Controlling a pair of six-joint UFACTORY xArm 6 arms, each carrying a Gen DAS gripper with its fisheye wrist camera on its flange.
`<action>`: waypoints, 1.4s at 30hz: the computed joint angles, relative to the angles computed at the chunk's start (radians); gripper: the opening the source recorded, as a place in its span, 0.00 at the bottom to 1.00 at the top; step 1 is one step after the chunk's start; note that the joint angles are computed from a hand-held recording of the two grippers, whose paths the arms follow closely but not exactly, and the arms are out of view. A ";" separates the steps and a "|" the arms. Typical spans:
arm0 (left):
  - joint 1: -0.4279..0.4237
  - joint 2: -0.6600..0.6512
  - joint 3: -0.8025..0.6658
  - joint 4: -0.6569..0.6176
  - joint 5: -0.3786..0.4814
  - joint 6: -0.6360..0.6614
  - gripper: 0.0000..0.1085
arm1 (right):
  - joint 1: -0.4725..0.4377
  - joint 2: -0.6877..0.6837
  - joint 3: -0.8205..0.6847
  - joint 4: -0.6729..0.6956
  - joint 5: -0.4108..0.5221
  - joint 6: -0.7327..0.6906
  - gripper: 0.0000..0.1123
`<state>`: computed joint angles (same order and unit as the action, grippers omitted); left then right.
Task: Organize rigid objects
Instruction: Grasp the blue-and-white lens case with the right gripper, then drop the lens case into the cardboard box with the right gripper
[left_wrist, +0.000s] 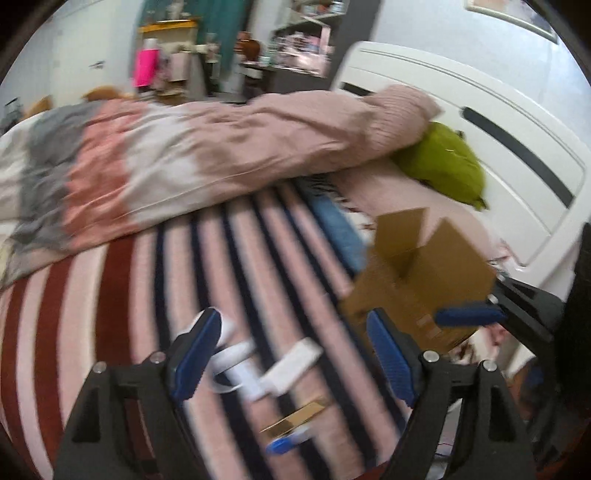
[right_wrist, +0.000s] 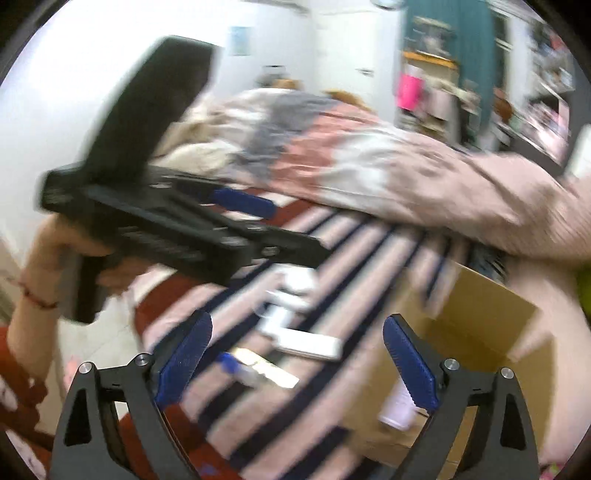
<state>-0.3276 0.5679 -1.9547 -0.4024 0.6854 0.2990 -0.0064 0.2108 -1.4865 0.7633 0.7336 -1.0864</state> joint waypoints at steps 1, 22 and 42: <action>0.012 -0.032 0.067 -0.001 -0.035 0.005 0.73 | 0.018 -0.001 0.001 -0.008 0.046 -0.005 0.83; 0.110 -0.220 0.655 -0.338 -0.262 0.273 0.73 | 0.210 0.177 0.239 -0.081 -0.427 0.503 0.68; 0.006 -0.116 0.166 -0.385 0.181 0.398 0.39 | 0.128 -0.029 0.213 0.199 -0.282 -0.017 0.52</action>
<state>-0.3215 0.4522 -1.7890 -0.7878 0.8665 0.6971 0.1212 0.1820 -1.2739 0.9625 0.4517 -1.1034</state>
